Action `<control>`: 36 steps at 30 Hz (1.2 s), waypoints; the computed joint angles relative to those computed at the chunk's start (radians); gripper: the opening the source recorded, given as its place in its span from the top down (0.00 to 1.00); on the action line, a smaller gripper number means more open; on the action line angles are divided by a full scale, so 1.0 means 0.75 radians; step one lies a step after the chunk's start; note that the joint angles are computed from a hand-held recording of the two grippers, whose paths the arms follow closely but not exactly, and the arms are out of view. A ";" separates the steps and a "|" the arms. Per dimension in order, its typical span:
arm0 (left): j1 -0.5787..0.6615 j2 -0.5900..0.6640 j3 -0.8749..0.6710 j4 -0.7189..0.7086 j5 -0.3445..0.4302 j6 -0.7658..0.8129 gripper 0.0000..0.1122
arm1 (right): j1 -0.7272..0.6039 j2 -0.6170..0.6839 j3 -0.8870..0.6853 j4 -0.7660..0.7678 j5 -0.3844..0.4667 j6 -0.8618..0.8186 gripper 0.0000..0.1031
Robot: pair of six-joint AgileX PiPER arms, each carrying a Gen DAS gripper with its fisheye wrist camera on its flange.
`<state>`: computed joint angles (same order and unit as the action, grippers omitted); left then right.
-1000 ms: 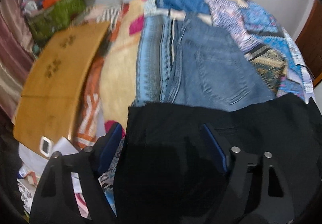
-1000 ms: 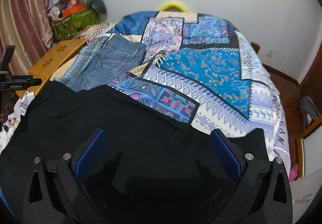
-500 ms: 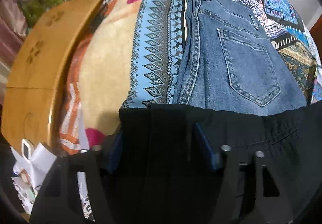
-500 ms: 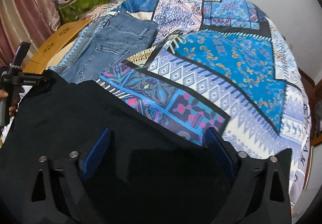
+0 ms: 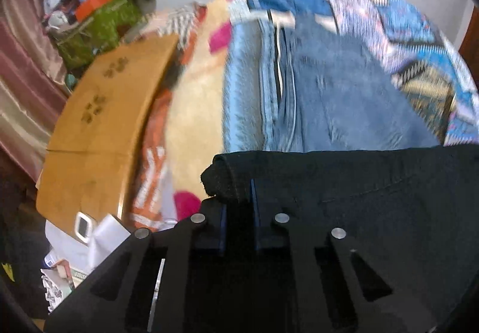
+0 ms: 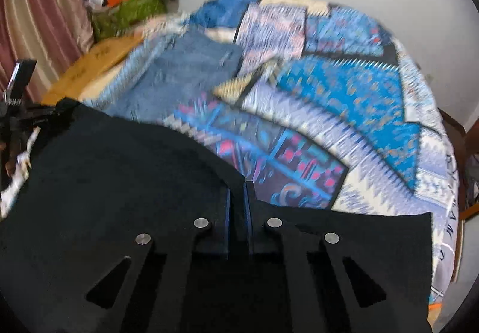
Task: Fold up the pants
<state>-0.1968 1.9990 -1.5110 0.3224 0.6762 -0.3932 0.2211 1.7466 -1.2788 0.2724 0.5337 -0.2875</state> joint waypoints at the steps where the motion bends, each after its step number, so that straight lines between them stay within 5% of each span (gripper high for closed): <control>1: 0.012 -0.020 -0.029 -0.030 0.017 0.019 0.88 | -0.005 -0.019 -0.008 -0.007 -0.006 0.012 0.94; 10: 0.008 -0.231 -0.063 -0.096 0.052 0.077 0.90 | 0.046 -0.221 -0.014 -0.176 0.014 0.226 0.95; 27: 0.017 -1.060 0.843 -0.219 -0.060 0.170 0.92 | 0.356 -0.801 0.495 -0.487 0.109 0.681 0.95; 36: 0.052 -1.227 1.250 -0.273 -0.119 0.164 0.99 | 0.573 -0.928 0.794 -0.612 0.056 1.014 0.94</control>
<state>-0.1580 1.0789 -0.5738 0.1180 0.5868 -0.2698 0.6506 1.0506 -0.6833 -0.1867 0.5757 0.4731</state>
